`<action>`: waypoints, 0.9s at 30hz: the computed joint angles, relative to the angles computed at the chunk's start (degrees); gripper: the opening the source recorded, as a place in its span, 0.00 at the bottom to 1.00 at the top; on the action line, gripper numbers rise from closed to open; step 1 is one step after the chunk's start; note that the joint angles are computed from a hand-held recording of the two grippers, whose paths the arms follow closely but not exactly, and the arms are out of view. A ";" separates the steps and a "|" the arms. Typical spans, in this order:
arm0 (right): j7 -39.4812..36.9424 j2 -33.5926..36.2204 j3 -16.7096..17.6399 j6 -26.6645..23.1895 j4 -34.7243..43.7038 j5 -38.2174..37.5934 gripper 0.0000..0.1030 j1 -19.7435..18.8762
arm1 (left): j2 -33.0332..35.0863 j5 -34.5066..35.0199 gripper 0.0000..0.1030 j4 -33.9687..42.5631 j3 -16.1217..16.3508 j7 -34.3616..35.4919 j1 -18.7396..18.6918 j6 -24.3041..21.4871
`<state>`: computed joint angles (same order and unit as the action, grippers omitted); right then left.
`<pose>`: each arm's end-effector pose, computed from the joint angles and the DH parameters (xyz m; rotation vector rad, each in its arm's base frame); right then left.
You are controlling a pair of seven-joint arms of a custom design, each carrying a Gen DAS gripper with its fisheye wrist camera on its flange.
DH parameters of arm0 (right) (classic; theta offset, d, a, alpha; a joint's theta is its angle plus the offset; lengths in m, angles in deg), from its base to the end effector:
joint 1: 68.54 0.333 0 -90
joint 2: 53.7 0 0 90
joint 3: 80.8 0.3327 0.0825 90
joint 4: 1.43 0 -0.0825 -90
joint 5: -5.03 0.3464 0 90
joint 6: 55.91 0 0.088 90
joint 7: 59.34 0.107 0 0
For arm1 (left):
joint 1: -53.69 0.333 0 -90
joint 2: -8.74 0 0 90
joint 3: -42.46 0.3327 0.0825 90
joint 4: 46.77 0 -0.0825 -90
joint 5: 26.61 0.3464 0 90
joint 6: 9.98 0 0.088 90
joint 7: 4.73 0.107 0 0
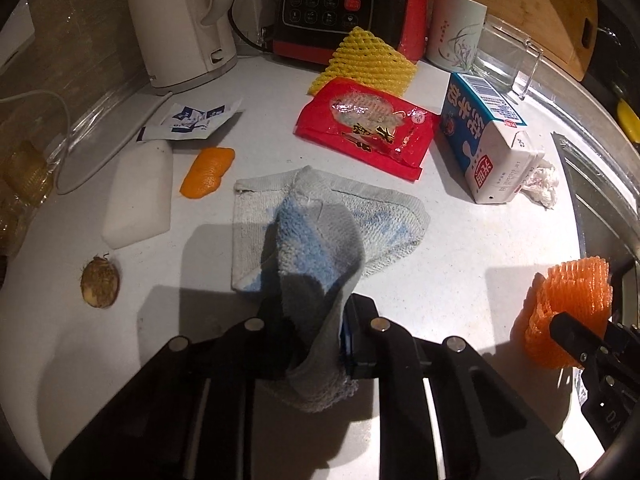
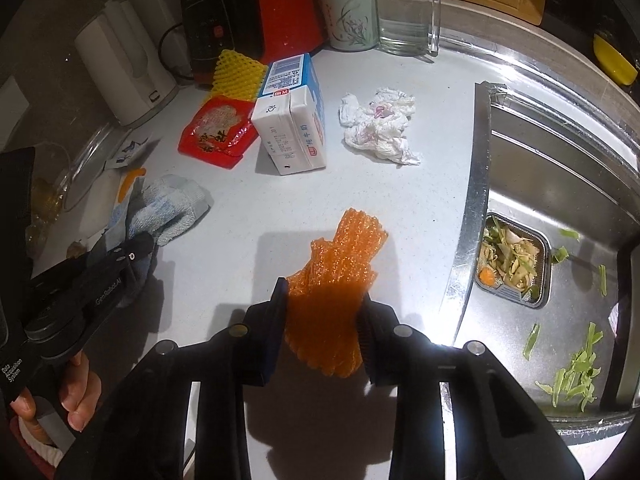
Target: Collect trash
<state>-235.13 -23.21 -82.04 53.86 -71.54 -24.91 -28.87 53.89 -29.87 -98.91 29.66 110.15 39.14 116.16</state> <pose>0.5689 0.4114 0.5134 -0.9955 2.5606 -0.5955 0.7197 -0.2878 0.5038 -1.0843 2.6118 -0.7368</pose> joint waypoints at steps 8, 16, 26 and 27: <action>1.48 -2.55 0.45 -1.54 -1.22 -2.63 0.32 2.10 | -10.05 -2.86 0.16 -14.84 -1.75 2.31 3.05 7.28; 4.11 -5.97 2.30 -5.45 -1.82 -6.71 0.32 6.05 | -23.06 -10.06 0.16 -31.18 -3.18 7.16 7.98 12.52; 2.45 -6.38 5.15 -7.95 1.17 -9.76 0.32 11.81 | -41.51 -19.39 0.16 -53.45 0.28 14.25 10.49 15.93; 2.32 -6.49 5.41 -7.79 1.03 -9.84 0.32 12.41 | -43.28 -19.96 0.16 -55.63 0.92 15.25 10.39 16.24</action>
